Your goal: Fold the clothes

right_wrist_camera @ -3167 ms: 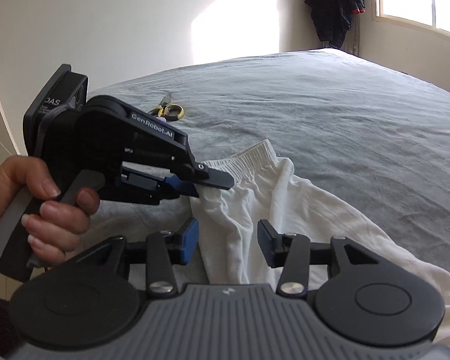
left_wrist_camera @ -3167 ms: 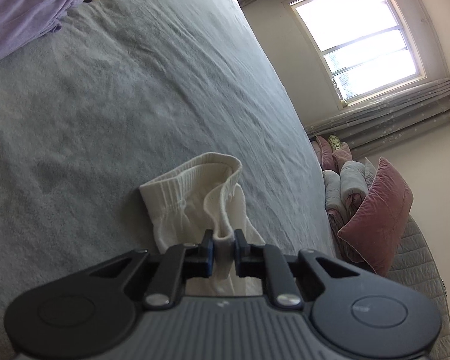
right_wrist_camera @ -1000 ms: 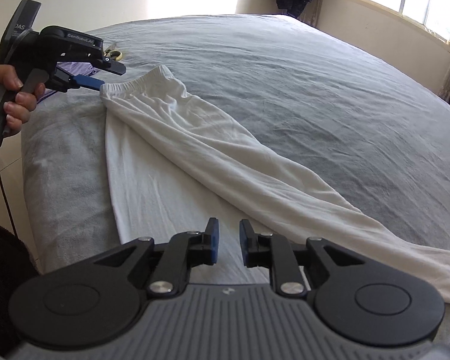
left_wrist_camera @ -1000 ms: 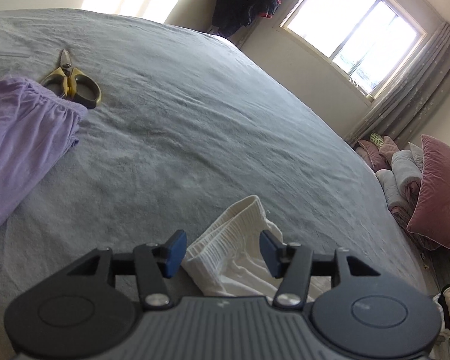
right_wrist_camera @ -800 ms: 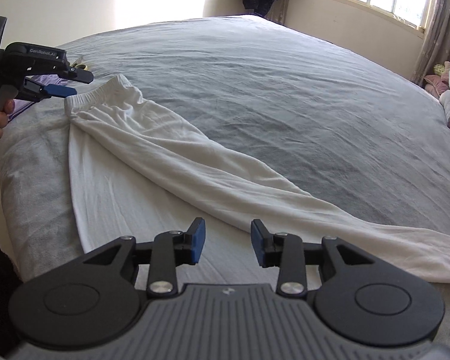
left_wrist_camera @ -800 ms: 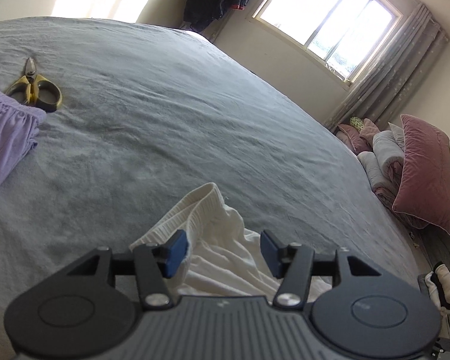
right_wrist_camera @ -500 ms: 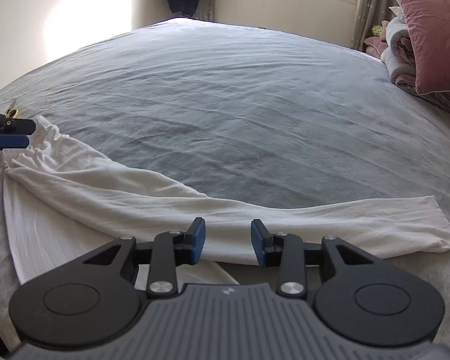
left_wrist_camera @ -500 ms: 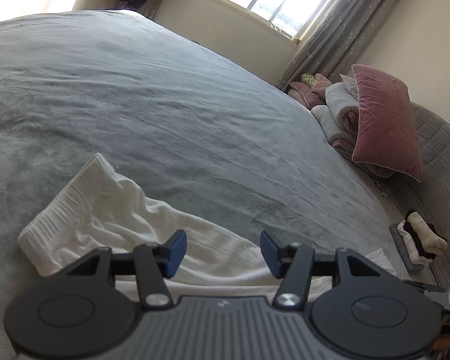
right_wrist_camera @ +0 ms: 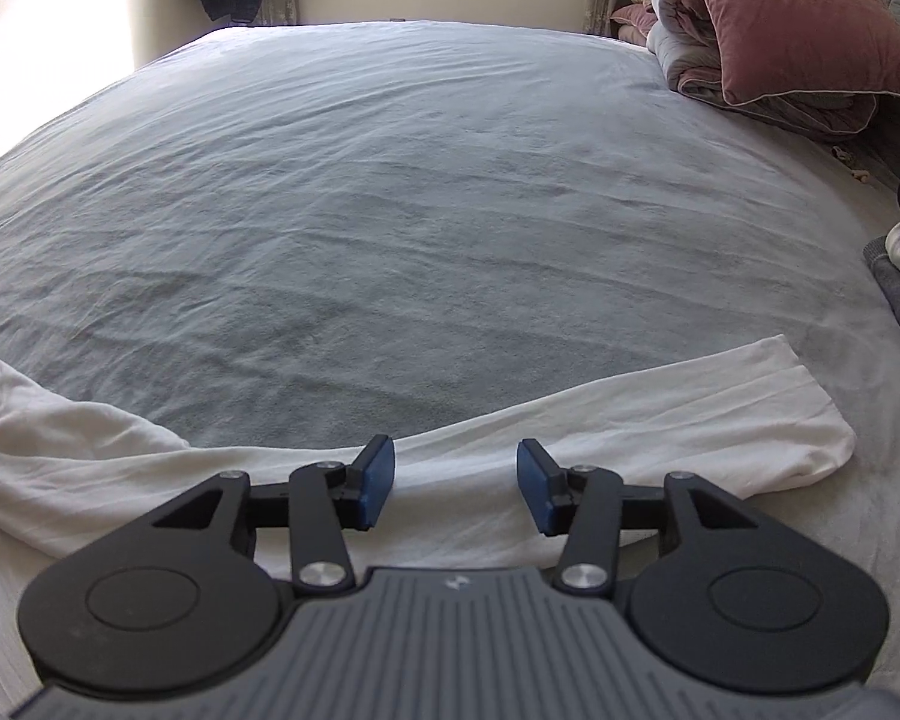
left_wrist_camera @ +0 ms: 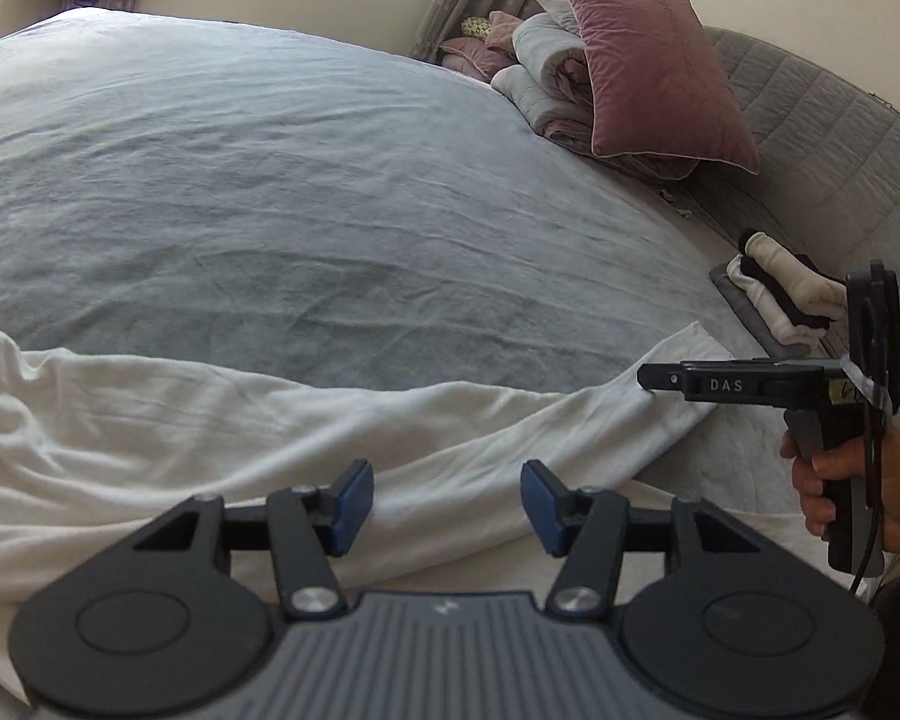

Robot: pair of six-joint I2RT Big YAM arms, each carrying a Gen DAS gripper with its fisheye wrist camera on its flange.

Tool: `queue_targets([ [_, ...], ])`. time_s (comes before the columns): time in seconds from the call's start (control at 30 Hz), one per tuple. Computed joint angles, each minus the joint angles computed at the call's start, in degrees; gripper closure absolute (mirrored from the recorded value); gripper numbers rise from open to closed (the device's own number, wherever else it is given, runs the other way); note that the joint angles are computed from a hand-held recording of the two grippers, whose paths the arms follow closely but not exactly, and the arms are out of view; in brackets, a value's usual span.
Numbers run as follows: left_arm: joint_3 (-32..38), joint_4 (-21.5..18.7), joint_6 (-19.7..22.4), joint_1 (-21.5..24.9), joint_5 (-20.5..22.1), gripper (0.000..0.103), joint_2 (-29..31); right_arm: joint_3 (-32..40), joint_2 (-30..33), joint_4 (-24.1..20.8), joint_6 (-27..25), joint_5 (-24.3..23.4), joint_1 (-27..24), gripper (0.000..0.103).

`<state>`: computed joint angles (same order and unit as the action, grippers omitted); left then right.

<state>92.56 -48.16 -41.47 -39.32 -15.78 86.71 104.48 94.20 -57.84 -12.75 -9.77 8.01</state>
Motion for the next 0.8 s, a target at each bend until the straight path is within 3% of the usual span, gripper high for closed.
queue_targets([
  [0.13,1.4,-1.2,0.2,0.1,1.0,0.047,1.8,0.6,1.5,0.0,0.4,1.8,-0.5,0.048],
  [0.27,1.6,-1.3,0.2,0.0,1.0,0.047,2.3,-2.7,0.3,3.8,2.0,-0.5,-1.6,0.049],
  [0.37,1.7,-1.4,0.4,-0.1,0.8,0.047,2.4,-5.2,-1.1,6.6,2.0,-0.3,-1.6,0.062],
  [0.43,1.8,-1.6,0.7,-0.3,0.4,0.047,2.5,-6.2,-1.8,7.5,1.8,0.1,-1.7,0.089],
  [0.5,2.0,-1.8,1.0,-0.5,0.1,0.047,2.6,-6.9,-2.3,8.3,1.7,0.2,-1.8,0.100],
  [0.8,1.7,-1.6,4.7,-1.9,-3.0,0.051,2.4,-11.0,-7.9,13.1,1.8,-2.8,-4.1,0.103],
])
